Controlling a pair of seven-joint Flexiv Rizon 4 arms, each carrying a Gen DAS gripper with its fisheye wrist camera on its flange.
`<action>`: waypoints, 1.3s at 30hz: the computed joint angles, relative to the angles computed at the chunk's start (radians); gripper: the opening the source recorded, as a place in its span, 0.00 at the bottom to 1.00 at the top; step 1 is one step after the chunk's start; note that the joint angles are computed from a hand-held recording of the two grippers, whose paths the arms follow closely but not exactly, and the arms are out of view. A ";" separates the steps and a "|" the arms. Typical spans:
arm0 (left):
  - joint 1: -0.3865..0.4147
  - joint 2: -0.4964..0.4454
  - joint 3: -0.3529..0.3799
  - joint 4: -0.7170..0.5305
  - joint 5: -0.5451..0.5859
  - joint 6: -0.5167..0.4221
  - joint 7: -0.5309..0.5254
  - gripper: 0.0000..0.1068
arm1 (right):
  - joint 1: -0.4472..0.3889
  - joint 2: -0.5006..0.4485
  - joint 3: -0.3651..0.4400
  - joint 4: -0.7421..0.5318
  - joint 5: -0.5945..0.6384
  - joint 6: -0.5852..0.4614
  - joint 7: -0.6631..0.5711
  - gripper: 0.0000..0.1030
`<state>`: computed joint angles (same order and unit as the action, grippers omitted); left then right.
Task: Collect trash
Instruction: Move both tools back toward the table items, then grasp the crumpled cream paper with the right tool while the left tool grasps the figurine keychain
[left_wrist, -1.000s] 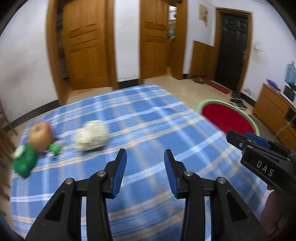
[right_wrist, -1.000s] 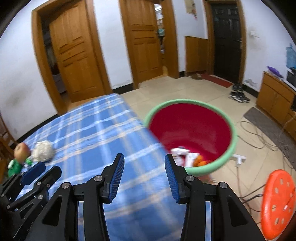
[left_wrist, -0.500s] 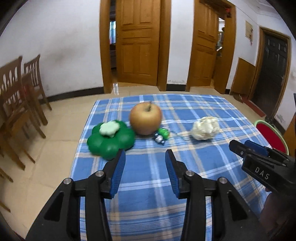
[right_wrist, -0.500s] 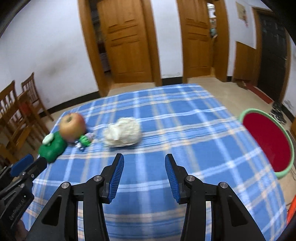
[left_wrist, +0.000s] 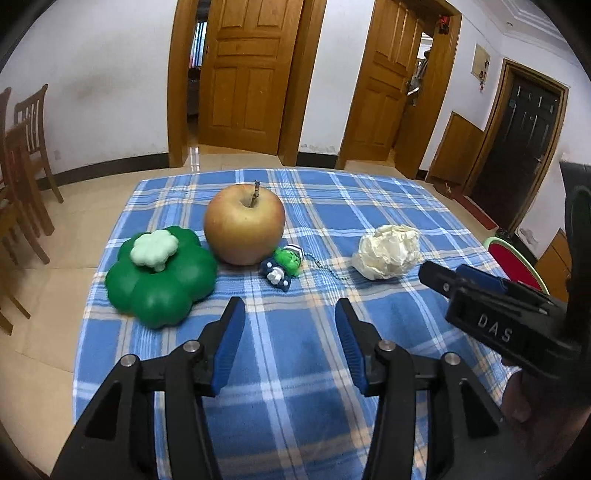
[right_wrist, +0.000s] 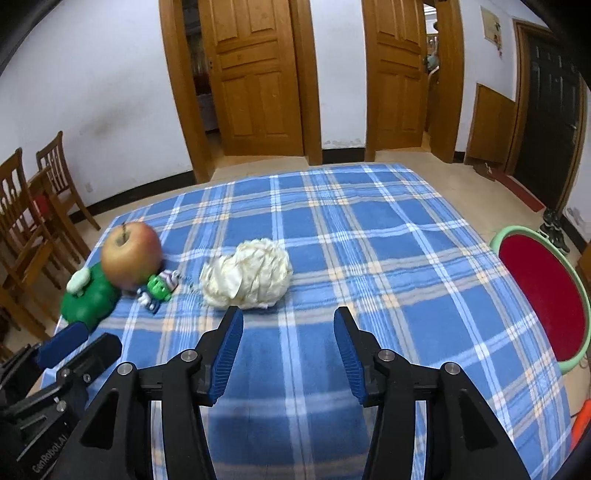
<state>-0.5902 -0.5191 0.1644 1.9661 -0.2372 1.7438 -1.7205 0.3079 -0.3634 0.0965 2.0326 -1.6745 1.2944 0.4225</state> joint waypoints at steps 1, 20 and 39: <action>0.010 -0.005 -0.009 -0.008 0.002 -0.003 0.004 0.47 | -0.003 -0.007 -0.002 -0.010 -0.003 0.009 0.000 0.55; 0.122 -0.067 -0.105 -0.121 0.022 -0.093 -0.019 0.51 | 0.119 -0.103 -0.145 -0.107 0.203 0.064 -0.286 0.37; -0.005 -0.146 0.094 -0.310 0.200 -0.313 -0.369 0.28 | 0.002 -0.134 -0.064 -0.121 0.099 0.138 -0.169 0.40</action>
